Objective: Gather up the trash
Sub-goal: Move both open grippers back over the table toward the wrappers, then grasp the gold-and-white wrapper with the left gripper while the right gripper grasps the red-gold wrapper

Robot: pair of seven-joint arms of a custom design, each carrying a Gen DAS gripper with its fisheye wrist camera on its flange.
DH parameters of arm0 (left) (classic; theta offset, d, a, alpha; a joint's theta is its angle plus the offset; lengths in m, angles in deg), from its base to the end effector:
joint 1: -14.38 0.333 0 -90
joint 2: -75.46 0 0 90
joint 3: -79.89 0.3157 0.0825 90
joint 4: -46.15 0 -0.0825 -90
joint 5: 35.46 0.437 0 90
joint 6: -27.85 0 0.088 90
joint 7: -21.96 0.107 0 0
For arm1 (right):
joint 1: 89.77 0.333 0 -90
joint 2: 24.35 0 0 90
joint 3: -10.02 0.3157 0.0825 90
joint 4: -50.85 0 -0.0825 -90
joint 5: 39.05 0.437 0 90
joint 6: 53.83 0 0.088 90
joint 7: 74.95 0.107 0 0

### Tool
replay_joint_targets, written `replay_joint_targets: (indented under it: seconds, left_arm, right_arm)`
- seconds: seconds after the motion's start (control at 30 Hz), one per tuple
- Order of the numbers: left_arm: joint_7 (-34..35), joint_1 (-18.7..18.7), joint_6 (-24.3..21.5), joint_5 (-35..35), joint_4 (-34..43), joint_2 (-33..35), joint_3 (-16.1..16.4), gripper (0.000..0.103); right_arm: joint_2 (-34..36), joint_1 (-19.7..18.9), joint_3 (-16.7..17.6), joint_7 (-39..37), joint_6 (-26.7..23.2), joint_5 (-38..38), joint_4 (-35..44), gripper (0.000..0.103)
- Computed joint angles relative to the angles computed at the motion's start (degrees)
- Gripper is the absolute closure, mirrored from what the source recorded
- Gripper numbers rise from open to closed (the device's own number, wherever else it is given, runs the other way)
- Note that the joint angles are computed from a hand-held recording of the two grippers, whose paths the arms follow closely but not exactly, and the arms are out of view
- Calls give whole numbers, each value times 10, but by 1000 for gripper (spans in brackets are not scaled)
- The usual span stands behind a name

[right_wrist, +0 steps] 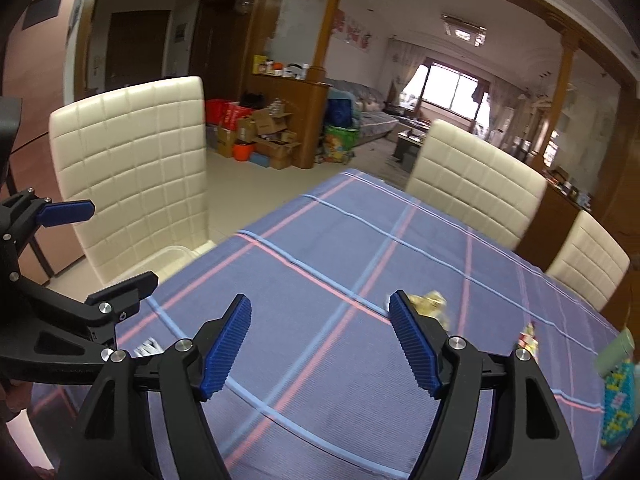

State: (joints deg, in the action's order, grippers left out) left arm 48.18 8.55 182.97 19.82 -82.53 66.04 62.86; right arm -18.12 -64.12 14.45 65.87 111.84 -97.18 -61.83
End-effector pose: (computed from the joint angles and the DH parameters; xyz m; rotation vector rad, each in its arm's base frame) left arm 0.5209 -0.2550 0.4625 -1.6051 1.7225 -0.6524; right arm 0.5498 0.3745 0.4660 -2.0237 1.1640 -0.8411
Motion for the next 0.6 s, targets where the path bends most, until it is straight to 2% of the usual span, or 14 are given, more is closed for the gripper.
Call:
replay_joint_targets:
  seconds: [0.1, 0.27, 0.37, 0.5, 0.6]
  left_arm:
    - [10, -14, -3, 2, 40, 36, -6, 4]
    - [53, -58, -1, -23, 120, 115, 12, 4]
    - [89, -84, -2, -52, 173, 170, 23, 4]
    - [165, -106, -7, -126, 254, 249, 31, 4]
    - [222, -120, -28, -180, 327, 314, 32, 4]
  right_arm:
    - [-21, -11, -8, 26, -13, -14, -24, 32]
    - [-52, -52, -15, 60, -46, -12, -67, 31]
    - [-57, -78, -19, 63, -64, 23, -80, 31]
    - [-53, -109, -28, 54, -77, 74, -89, 31]
    - [-38, -126, -33, 29, -80, 126, -88, 31]
